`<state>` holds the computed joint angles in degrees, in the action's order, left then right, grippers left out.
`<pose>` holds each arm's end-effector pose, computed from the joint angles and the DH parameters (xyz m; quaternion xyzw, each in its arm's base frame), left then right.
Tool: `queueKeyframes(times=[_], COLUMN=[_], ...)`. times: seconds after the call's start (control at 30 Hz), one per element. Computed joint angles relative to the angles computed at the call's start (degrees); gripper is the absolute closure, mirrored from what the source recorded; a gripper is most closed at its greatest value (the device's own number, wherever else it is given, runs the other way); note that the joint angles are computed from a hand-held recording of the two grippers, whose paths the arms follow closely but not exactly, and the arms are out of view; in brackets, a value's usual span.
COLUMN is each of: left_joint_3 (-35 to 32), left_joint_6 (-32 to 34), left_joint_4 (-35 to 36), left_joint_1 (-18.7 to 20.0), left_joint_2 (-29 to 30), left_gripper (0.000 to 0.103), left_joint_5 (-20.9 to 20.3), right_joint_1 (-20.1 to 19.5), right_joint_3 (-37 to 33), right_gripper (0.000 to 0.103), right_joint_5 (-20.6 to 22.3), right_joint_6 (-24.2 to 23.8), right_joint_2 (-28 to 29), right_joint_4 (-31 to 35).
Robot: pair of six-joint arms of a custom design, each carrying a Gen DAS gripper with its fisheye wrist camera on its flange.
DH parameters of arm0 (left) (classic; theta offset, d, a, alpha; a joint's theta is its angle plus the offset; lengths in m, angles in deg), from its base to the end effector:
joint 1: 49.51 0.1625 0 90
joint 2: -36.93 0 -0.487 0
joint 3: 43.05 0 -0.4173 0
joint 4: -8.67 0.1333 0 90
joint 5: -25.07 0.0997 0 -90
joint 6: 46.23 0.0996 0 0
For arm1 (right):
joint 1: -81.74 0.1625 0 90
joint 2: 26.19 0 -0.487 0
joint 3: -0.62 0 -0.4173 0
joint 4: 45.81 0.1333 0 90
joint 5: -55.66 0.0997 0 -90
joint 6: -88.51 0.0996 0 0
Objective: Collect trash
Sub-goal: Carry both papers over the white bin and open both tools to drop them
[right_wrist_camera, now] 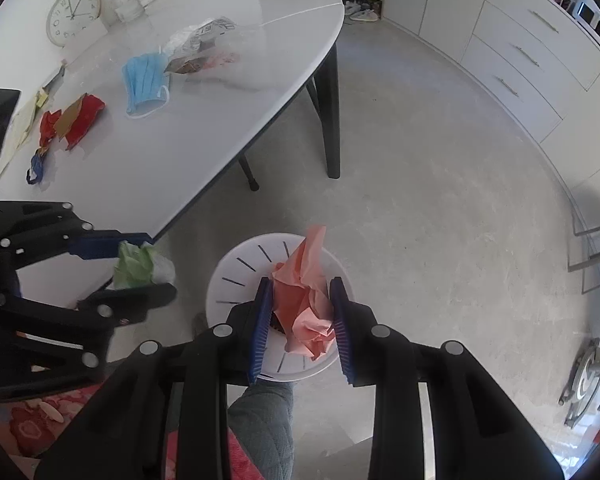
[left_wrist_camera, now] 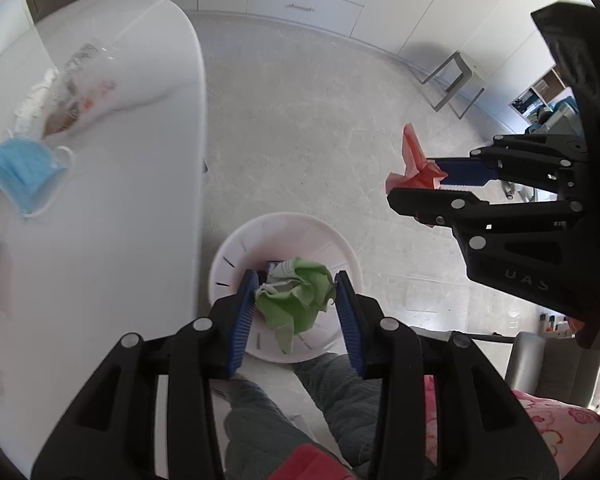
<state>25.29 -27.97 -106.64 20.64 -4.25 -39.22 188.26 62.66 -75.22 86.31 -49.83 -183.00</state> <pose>-0.1174 -0.8449 0.1998 0.3216 0.9202 0.0127 0.2227 0.3164 -0.8274 0.0394 0.1255 -0.9262 0.1146 0.3365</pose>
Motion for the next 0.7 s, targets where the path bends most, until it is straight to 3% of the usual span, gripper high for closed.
queueKeyframes(times=[0.07, 0.13, 0.33, 0.63, 0.67, 0.7], left_joint_3=[0.7, 1.95, 3.21, 3.58, 3.58, 3.89], left_joint_6=[-1.25, -2.17, -3.31, -3.31, -3.41, -3.68], left_joint_4=[-0.61, -2.33, -5.01, -4.78, -4.7, -4.68], left_joint_1=[-0.69, -1.43, -2.48, -2.37, -2.29, -2.3], left_joint_2=[0.33, 0.24, 0.36, -0.4, -0.56, -0.93], left_gripper=[0.055, 0.04, 0.03, 0.027, 0.027, 0.027], left_joint_5=[1.36, 3.02, 5.66, 8.33, 8.58, 8.76], right_joint_1=[-0.4, -0.86, -1.51, -1.81, -1.81, -1.73], right_joint_3=[-0.13, 0.25, 0.39, 1.06, 0.45, 0.21], right_gripper=[0.072, 0.072, 0.071, 0.071, 0.063, 0.043], right_joint_5=[0.78, 1.69, 3.05, 4.6, 5.15, 4.97], right_joint_6=[-0.95, -2.22, -3.86, -4.32, -4.09, -4.32], right_joint_2=[-0.13, -0.61, -0.45, -0.5, -0.24, -0.08], right_joint_4=[0.0, -0.1, -0.28, -0.73, 0.92, 1.52])
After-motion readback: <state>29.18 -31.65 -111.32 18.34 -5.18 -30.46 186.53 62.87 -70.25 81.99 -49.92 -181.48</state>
